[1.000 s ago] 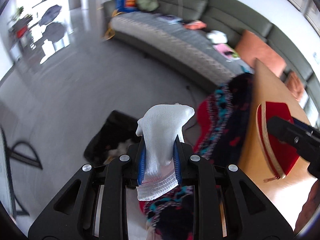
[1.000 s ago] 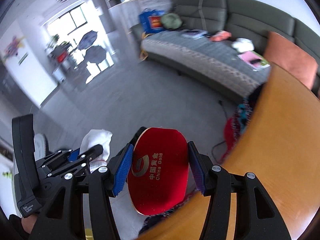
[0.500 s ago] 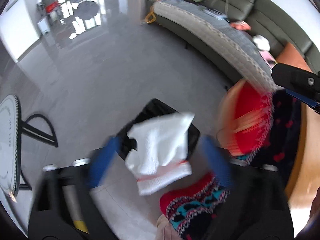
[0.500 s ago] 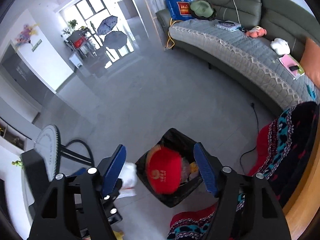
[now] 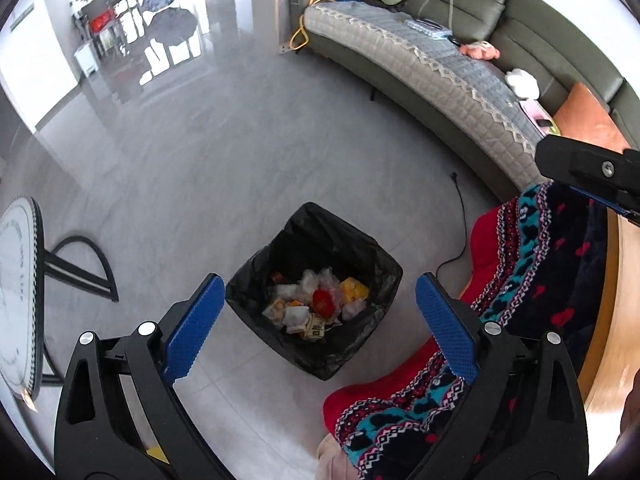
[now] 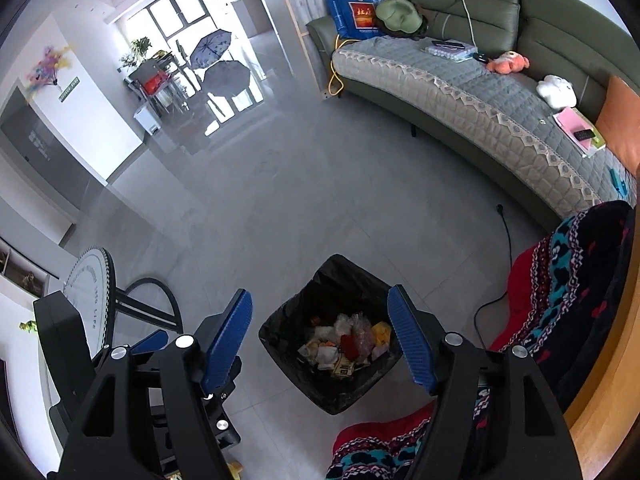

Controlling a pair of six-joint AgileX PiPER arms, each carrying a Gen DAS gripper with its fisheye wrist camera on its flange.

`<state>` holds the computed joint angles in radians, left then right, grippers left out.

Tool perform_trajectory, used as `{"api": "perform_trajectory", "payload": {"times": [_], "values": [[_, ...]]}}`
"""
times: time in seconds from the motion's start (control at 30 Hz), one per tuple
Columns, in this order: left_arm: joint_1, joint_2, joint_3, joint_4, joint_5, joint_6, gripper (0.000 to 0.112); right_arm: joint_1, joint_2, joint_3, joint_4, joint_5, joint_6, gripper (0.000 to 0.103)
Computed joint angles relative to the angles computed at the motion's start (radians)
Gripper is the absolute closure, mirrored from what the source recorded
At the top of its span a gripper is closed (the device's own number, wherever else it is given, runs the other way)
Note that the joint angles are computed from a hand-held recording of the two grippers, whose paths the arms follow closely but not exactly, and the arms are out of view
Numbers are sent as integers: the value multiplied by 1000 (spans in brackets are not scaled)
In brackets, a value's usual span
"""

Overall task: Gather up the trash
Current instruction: 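Move both open tools back over the now empty table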

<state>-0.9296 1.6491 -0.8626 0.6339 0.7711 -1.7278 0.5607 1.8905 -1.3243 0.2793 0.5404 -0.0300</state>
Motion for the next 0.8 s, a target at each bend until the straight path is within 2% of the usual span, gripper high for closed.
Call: {"api": "perform_trajectory", "payload": {"times": [0.3, 0.53, 0.6, 0.67, 0.8], "values": [[-77, 7, -103, 4, 85, 28, 19, -61, -175, 143, 20, -19, -32, 32], [-169, 75, -277, 4, 169, 77, 19, -170, -350, 288, 57, -12, -92, 32], [-195, 110, -339, 1, 189, 93, 19, -228, -416, 339, 87, 1, -137, 32], [-218, 145, -402, -4, 203, 115, 19, -275, -465, 377, 112, 14, -174, 26], [-267, 243, -573, -19, 250, 187, 18, -436, -591, 473, 184, 54, -301, 24]]}}
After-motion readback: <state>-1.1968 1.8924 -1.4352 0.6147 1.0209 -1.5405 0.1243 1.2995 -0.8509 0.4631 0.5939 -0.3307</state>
